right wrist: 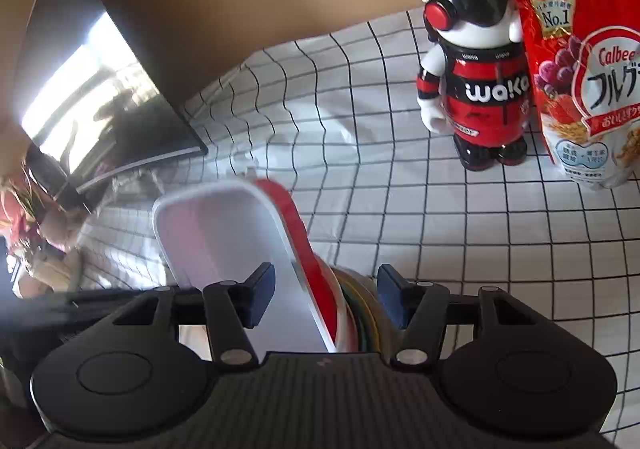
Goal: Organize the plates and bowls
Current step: 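Lower the white tray into the top white bowl with the left tool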
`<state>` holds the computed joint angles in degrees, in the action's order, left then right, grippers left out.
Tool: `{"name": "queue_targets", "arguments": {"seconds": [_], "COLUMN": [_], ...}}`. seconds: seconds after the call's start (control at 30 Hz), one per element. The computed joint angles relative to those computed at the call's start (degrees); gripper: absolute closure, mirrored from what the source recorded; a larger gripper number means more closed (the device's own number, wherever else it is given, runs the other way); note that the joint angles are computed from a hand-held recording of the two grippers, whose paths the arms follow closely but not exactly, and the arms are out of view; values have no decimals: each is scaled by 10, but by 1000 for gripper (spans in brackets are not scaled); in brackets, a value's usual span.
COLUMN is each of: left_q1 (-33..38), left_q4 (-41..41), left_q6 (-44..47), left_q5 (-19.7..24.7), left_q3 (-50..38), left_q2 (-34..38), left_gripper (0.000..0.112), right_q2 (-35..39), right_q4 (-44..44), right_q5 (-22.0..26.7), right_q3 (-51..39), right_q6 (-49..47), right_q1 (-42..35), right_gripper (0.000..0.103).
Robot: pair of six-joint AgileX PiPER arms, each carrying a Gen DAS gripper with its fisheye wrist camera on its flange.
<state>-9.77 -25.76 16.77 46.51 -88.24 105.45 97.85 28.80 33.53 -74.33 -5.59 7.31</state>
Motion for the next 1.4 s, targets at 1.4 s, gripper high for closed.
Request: {"name": "queue_targets", "arguments": {"seconds": [1.4], "left_q1": [-12], "left_q4": [-257], "left_q6": [182], "left_q5": [-220], "left_q3": [406], "left_q2": [-294], "left_gripper": [88], "right_q2": [-284], "right_q4": [-788], "right_q5": [-97], "right_q3": [333], "right_q6": [867], "right_q1": [265], "right_gripper": [27]}}
